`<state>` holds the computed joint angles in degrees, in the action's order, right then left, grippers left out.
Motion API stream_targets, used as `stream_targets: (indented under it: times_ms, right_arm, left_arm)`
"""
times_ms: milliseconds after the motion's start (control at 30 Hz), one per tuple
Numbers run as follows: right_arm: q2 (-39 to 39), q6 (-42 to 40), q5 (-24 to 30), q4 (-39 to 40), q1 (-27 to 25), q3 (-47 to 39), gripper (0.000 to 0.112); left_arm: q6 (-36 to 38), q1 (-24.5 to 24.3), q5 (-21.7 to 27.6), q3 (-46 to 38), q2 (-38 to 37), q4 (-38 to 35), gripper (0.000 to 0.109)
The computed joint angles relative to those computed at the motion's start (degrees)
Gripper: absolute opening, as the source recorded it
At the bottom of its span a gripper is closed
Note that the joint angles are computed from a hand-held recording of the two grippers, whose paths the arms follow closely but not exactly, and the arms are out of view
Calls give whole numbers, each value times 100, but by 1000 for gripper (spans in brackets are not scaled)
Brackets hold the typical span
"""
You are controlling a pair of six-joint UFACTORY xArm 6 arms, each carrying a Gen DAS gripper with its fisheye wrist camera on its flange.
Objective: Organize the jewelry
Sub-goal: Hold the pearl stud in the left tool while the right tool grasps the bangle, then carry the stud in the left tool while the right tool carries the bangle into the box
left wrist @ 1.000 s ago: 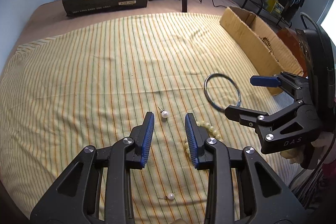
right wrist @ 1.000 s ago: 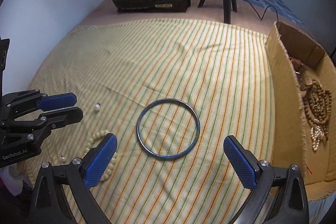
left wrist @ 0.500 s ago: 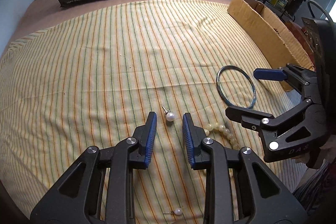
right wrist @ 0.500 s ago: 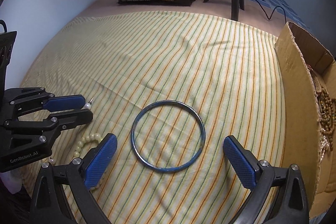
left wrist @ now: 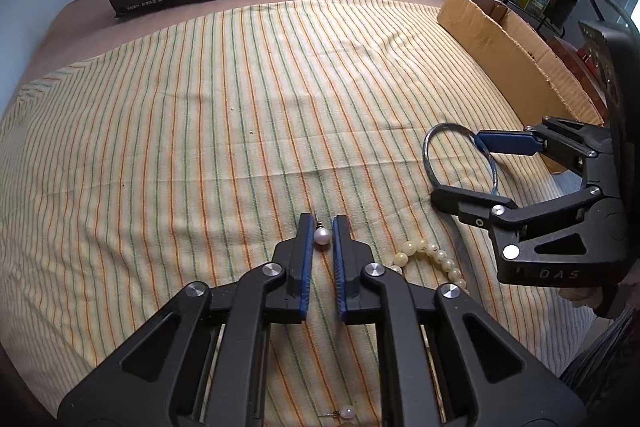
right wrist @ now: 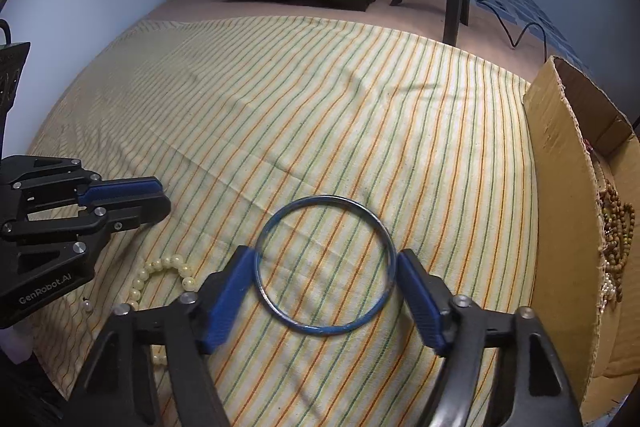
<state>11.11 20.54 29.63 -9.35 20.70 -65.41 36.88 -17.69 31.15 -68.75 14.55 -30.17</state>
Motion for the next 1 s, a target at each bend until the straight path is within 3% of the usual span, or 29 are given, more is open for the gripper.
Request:
stream_targets:
  times_ms: [467, 1000]
  right_arm:
    - [-227, 17, -142, -10, 4, 150, 74]
    - [-1052, 438, -488, -287, -186, 545, 74]
  left_arm:
    - [44, -48, -99, 63, -219, -160, 7]
    - [250, -186, -129, -24, -592, -744, 7]
